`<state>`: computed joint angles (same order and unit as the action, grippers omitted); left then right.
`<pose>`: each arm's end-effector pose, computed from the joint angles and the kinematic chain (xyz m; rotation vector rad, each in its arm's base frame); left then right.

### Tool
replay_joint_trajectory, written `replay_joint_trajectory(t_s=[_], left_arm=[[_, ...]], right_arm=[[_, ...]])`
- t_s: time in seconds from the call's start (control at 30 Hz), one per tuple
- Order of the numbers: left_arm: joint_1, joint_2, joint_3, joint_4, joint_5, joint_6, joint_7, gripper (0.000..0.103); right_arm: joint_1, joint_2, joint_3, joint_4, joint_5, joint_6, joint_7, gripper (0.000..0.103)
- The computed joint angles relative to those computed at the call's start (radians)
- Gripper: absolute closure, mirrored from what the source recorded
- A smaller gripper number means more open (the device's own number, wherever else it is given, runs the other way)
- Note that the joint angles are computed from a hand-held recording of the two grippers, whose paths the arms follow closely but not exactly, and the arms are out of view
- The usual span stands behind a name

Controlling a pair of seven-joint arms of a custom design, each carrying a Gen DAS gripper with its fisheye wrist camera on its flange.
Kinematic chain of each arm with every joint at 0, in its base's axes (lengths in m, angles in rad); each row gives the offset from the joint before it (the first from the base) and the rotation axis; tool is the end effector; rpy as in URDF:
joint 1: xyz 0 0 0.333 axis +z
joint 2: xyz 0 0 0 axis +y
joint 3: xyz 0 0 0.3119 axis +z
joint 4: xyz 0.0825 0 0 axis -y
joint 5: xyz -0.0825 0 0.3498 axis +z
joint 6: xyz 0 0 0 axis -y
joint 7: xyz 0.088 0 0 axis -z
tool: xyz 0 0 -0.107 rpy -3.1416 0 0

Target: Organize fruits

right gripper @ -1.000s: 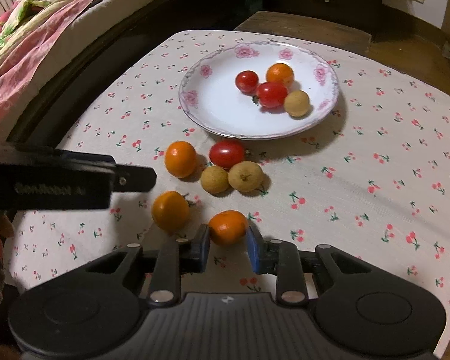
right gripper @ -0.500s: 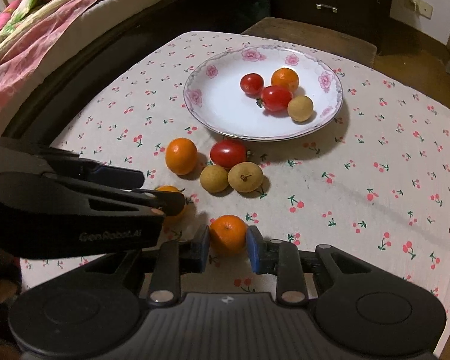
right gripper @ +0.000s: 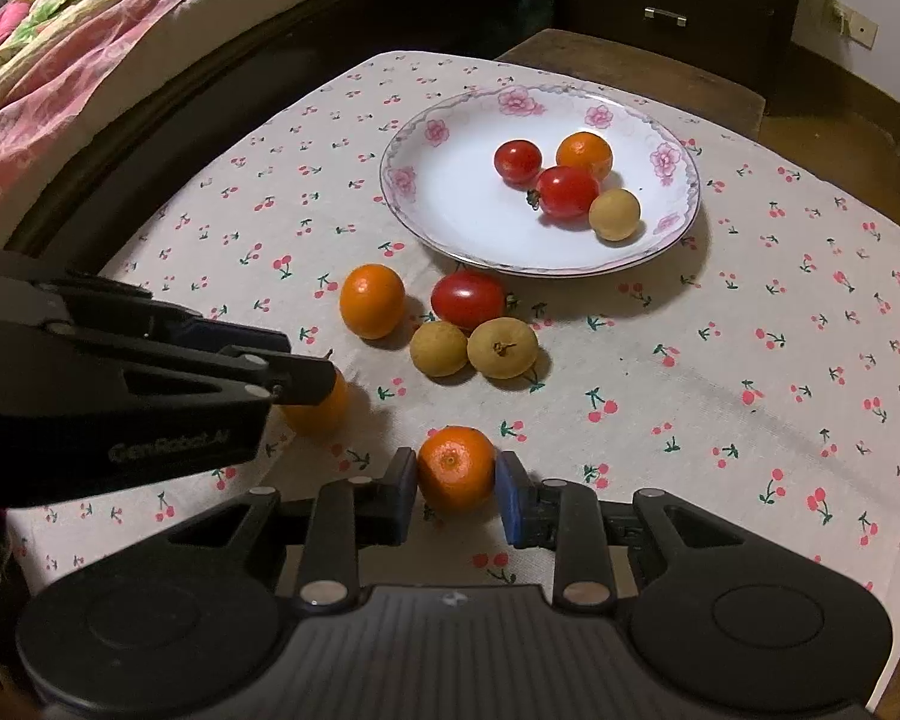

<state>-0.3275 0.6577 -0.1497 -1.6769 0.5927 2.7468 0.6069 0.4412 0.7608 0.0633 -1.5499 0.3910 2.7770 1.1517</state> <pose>0.6060 -0.3198 0.2853 -2.0186 1.9463 -0.5737 0.6369 0.3215 0.2687 -2.2998 1.2696 -0.1563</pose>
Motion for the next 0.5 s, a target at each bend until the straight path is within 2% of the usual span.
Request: replay_joint_trajectory(t_s=[0.2, 0.5], left_arm=[[-0.009, 0.016, 0.005, 0.019, 0.004, -0.014, 0.002, 0.057], [-0.012, 0.043, -0.008, 0.048, -0.018, -0.075, 0.037, 0.062]], right_arm=[[-0.005, 0.005, -0.001, 0.004, 0.007, 0.003, 0.01, 0.074], [0.009, 0.0, -0.021, -0.003, -0.004, 0.009, 0.039, 0.075]])
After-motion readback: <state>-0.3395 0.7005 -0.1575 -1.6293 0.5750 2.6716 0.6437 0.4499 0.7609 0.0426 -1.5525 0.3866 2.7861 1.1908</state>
